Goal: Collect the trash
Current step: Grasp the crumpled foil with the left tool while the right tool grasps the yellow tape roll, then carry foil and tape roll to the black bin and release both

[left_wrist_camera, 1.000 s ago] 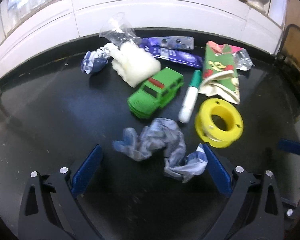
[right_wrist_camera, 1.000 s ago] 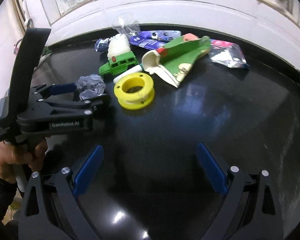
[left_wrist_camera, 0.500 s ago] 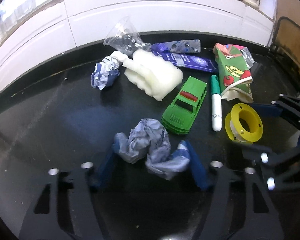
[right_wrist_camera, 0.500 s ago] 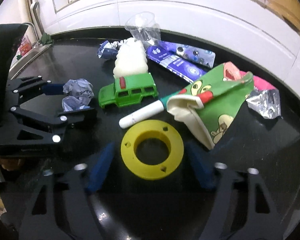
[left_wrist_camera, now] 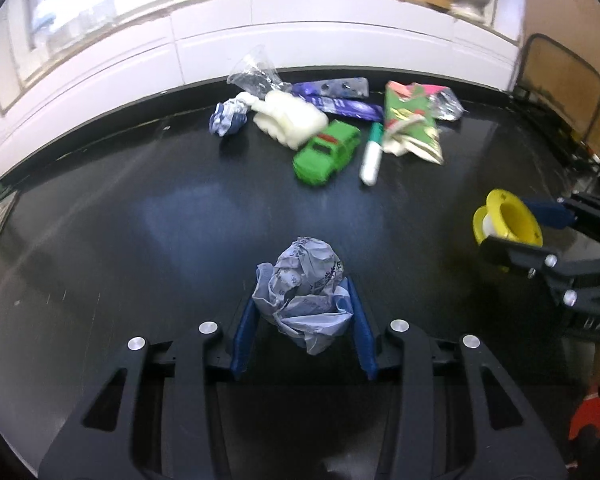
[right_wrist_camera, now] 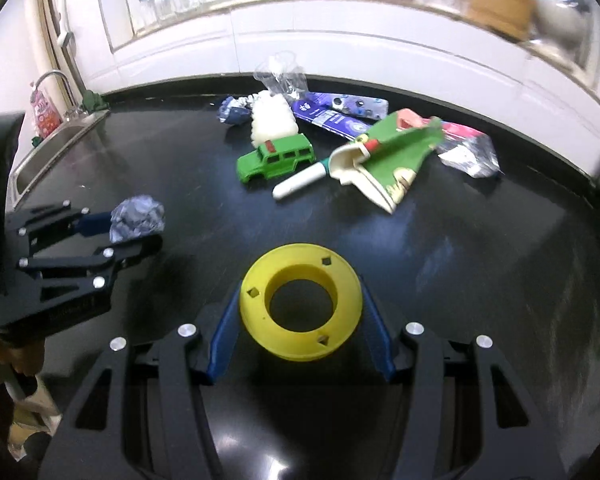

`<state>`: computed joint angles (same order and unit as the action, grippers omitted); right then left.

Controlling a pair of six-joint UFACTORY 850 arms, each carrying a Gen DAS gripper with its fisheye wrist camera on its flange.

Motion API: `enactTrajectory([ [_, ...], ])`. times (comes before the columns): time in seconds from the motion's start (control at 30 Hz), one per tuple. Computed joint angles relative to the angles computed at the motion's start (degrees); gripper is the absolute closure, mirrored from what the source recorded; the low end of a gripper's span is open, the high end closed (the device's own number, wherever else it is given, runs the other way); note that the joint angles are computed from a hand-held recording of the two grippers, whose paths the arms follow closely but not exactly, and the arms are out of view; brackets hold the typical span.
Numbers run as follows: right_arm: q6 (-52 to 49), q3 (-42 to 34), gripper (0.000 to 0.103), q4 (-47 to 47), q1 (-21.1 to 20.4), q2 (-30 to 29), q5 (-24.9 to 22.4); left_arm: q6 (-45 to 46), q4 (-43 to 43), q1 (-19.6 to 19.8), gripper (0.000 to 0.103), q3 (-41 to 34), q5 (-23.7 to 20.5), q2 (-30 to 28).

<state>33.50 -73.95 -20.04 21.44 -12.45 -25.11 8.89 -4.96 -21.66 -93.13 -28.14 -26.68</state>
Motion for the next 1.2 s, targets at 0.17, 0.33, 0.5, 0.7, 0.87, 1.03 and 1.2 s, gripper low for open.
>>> enactTrajectory([
  [0.17,8.96,7.55,0.048,-5.19,3.27,7.40,-1.12,-1.61,0.24,-1.10,0.062,11.68,2.35,9.24],
  [0.33,15.79,12.00,0.048,-9.64,5.75,11.58,-1.94,-2.71,1.19,-1.47,0.062,17.21,3.83,13.98],
  [0.5,18.95,12.57,0.048,-11.79,6.78,12.14,-2.18,-3.16,1.60,-1.00,0.062,17.42,4.10,14.12],
  [0.7,16.93,8.70,0.048,-11.08,8.05,9.15,-1.52,-6.23,4.12,1.82,0.062,18.55,5.59,15.87],
  [0.87,9.26,1.00,0.048,-5.93,11.18,2.97,-0.02,-12.13,8.97,7.36,0.062,22.12,6.51,19.89],
  [1.03,-6.87,-12.50,0.048,6.78,16.56,-7.97,0.61,-21.69,17.72,15.72,0.062,29.12,6.60,26.42],
  [1.2,-26.84,-30.81,0.048,23.22,22.88,-21.59,-3.82,-27.26,22.15,26.03,0.062,36.16,5.20,32.31],
])
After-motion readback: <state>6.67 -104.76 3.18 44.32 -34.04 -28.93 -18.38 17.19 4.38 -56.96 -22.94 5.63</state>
